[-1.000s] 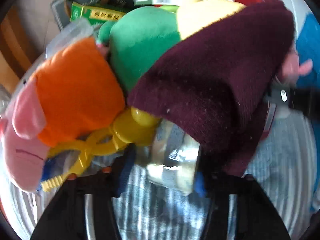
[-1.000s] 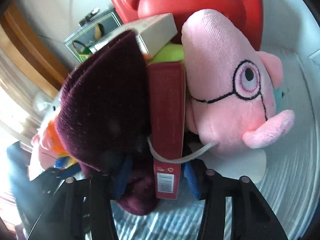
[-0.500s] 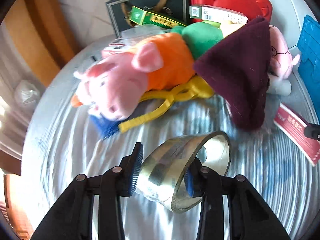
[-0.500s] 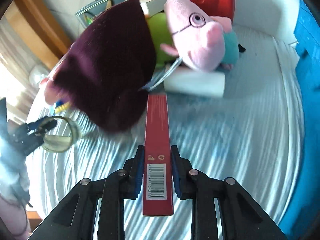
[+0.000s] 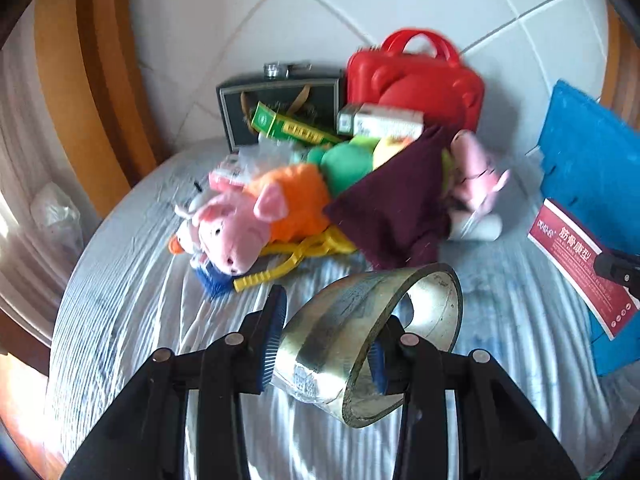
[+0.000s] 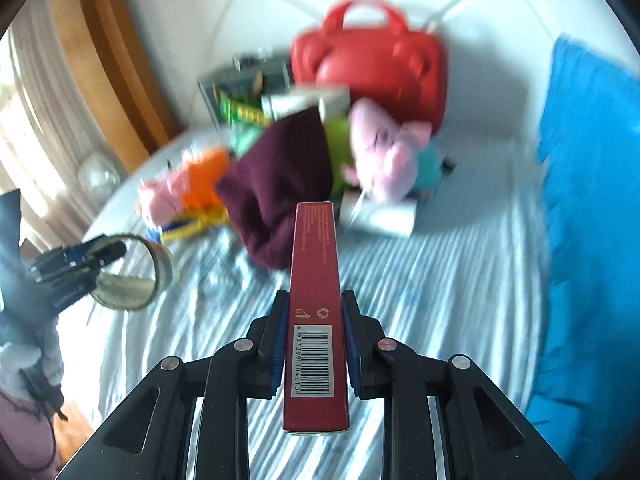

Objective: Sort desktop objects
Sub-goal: 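Lift the tape roll and red box and carry them over the crate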

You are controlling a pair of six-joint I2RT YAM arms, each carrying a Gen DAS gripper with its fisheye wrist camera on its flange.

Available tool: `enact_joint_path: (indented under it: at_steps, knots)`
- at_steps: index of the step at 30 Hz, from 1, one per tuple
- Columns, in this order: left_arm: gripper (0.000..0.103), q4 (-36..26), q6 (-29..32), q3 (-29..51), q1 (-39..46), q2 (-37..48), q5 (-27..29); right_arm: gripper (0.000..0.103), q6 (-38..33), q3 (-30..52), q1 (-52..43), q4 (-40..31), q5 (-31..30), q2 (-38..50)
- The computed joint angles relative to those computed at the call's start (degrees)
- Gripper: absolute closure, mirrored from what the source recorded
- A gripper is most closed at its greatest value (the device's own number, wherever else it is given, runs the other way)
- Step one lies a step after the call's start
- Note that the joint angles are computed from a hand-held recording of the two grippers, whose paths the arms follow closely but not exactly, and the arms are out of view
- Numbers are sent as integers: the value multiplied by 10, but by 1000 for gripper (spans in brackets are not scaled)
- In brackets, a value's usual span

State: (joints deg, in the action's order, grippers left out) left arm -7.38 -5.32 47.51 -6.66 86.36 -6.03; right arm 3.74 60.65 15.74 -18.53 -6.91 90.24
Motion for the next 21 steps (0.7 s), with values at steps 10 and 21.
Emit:
enact_joint_path:
  at_steps: [10,21]
  knots:
    - [67,-41,-46,54,-148,-113,-65,78,-6,-55,-51,-19,23,-270]
    - [67,-49,-49,230,-359,-33,-176,78,-55,-50,-312,-56,-73,-408]
